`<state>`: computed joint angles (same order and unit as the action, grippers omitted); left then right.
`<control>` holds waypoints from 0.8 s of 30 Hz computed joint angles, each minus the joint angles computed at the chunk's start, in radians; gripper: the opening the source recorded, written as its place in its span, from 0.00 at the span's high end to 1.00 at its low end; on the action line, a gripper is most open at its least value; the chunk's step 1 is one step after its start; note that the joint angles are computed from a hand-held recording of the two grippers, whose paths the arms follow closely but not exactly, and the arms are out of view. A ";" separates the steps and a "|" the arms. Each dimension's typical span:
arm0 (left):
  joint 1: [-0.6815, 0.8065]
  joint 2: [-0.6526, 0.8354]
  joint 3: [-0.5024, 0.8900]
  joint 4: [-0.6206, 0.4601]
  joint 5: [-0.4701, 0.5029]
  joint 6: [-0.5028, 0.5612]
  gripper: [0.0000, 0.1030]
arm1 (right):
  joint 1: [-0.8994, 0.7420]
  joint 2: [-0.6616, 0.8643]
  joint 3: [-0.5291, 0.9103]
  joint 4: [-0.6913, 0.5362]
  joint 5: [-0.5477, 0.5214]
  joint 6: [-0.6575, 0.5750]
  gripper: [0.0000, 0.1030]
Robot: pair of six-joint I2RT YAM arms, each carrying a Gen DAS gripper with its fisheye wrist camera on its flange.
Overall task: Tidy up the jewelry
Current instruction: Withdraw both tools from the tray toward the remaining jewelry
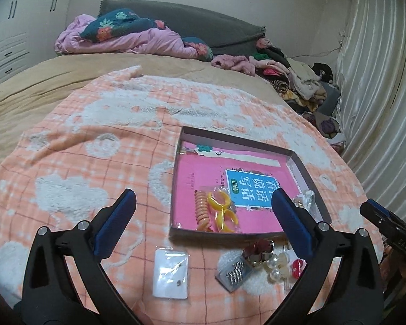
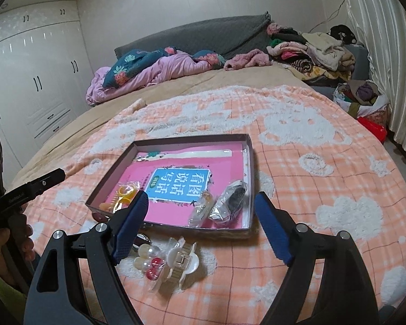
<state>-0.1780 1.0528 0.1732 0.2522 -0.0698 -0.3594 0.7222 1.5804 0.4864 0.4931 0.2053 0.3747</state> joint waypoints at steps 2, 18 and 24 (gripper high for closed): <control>0.001 -0.052 -0.010 -0.038 -0.002 -0.001 0.09 | 0.015 -0.022 -0.009 -0.008 0.010 -0.001 0.22; -0.039 -0.398 -0.035 -0.333 -0.056 0.005 0.09 | 0.098 -0.123 -0.050 -0.063 0.026 0.019 0.22; -0.090 -0.450 -0.041 -0.394 -0.096 0.000 0.09 | 0.130 -0.123 -0.053 -0.073 0.030 0.025 0.22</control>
<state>-0.2680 0.6025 0.1319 -0.1418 -0.1659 -0.3592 0.8519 1.4572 0.4336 0.4201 0.2356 0.3996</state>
